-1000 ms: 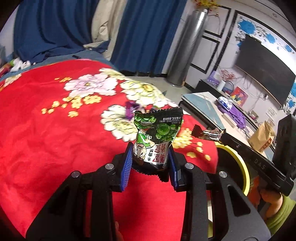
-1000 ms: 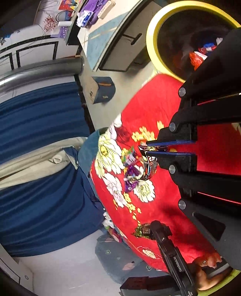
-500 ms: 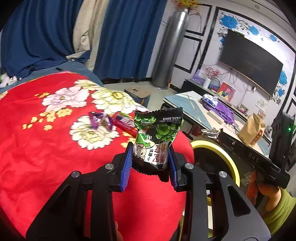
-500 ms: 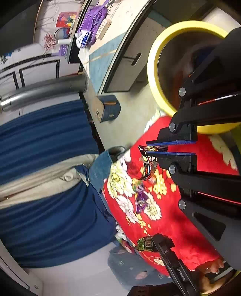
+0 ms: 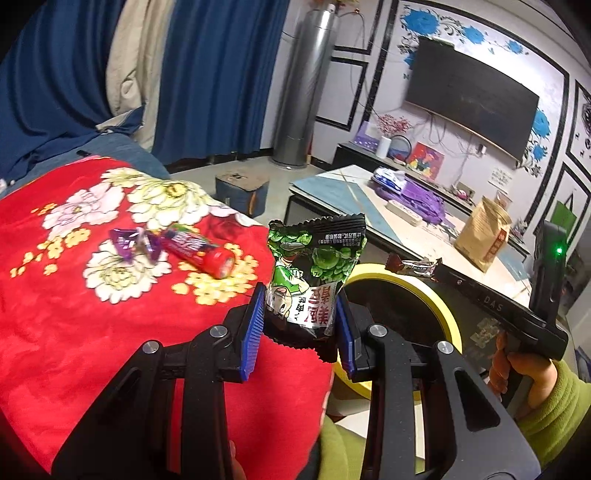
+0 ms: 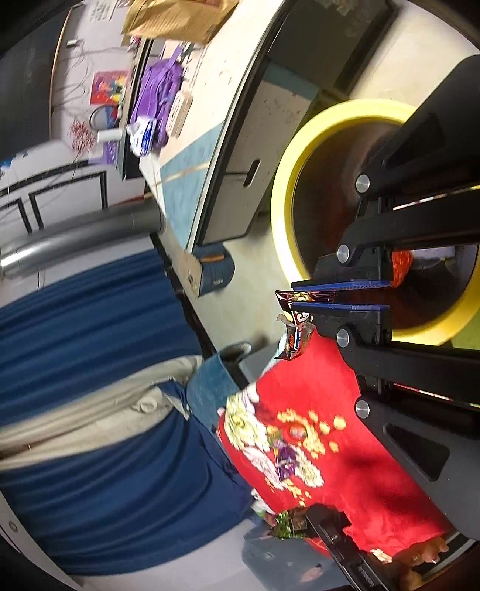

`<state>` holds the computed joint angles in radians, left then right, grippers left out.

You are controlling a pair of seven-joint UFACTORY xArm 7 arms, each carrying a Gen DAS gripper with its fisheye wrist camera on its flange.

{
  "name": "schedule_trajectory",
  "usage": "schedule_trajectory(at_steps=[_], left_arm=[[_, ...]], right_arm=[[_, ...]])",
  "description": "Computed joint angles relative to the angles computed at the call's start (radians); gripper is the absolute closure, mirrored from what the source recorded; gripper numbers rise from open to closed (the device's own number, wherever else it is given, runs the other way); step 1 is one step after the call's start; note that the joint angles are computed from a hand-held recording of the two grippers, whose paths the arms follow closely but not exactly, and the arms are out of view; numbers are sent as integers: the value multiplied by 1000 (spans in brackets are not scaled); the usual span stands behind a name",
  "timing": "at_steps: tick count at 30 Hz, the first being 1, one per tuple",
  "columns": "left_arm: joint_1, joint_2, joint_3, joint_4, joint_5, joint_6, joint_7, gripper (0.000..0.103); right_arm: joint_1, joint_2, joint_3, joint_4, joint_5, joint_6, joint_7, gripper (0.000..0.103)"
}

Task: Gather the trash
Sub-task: 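Carry the snack packet and ENERGY wrapper with both tools over the bin, then open both tools to drop the packet and wrapper into the bin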

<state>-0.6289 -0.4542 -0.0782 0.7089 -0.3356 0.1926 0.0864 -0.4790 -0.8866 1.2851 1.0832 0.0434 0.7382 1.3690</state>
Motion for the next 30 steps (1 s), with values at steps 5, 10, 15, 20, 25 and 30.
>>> schedule_trajectory(at_steps=[5,10,15,20,25,30], left_arm=[[-40,34,-3,15,-12,-4,29,76],[-65,72,-17,33,-27,0,48,75],[-84,118,-28,62,-55,17,81,75],[-83,169,-49,98,-87,39,115,75],[-68,229,-87,141,-105,55,136,74],[-42,291,-130,191,-91,60,140,74]], right_arm=[[61,-23,-35,-54,-3,48,34,97],[111,-9,-58,-100,-27,74,80,97],[163,31,-77,-144,-58,77,139,97],[222,79,-106,-192,-85,68,199,97],[272,121,-135,-228,-121,53,259,95],[316,159,-165,-253,-163,38,314,94]])
